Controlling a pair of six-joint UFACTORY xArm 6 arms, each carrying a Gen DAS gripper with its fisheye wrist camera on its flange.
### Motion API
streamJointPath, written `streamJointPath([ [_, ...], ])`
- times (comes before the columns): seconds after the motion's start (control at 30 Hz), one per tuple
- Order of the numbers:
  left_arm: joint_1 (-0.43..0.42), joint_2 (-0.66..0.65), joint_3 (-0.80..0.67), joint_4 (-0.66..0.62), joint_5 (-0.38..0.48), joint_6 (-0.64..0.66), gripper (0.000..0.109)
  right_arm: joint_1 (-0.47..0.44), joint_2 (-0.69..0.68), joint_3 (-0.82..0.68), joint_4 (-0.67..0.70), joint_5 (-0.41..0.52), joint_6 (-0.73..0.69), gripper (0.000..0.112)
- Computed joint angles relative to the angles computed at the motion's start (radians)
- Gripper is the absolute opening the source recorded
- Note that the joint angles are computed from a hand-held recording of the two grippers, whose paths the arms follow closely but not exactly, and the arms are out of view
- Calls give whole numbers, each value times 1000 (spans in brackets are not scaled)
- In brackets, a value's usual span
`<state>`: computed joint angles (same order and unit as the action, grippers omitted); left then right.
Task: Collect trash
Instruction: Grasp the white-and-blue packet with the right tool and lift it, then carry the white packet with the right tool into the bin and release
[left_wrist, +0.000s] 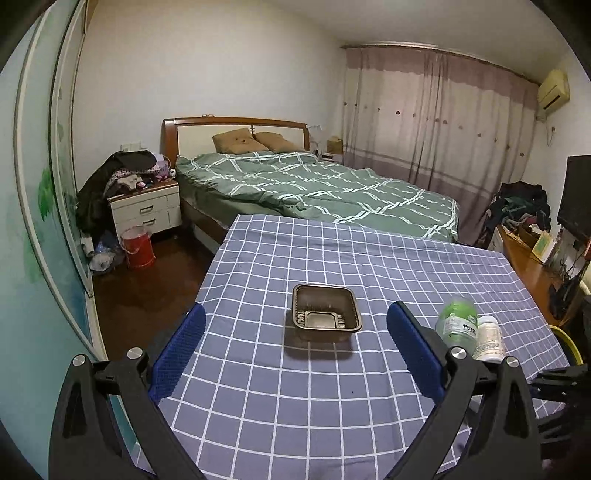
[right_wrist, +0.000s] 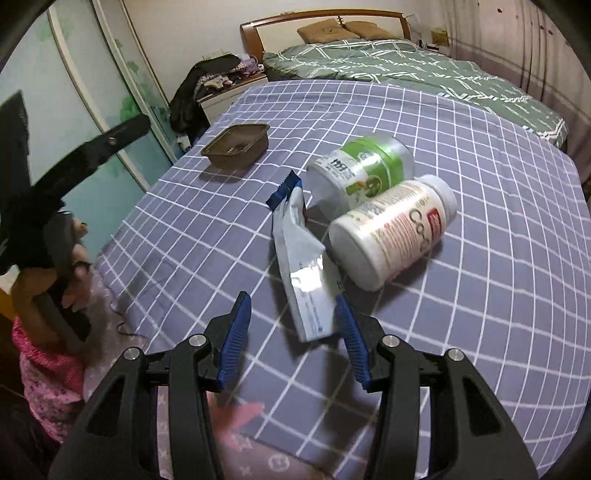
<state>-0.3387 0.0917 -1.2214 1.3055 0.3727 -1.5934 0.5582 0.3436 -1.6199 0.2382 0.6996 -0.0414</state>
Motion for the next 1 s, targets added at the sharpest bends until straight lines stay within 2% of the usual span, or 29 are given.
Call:
streamJointPath([
  [0.1,-3,-16,14,-2,-3,-4,97,7,55,-71,-90,5,53,47],
  [0.37,0,-30,29,-4,-16,-12,97,28,202,-275,-171,100,56,48],
  [0.43,-2,-29,29,-8,-14,-6,97,27,208,-286,-149,109,48,35],
  [0.5,-5,-25,26,-18,-15,5,97,24,198,-272,-103,107,30,33],
  [0.67,-13,-20,20,-28,-7,26,97,13,89,-118,47,75,-50,32],
  [0.77,-17,-14,14,-42,-6,46,97,2,-26,37,111,21,-76,32],
  [1.0,-43,16,-12,-69,21,111,97,-69,-253,313,144,-84,-31,32],
])
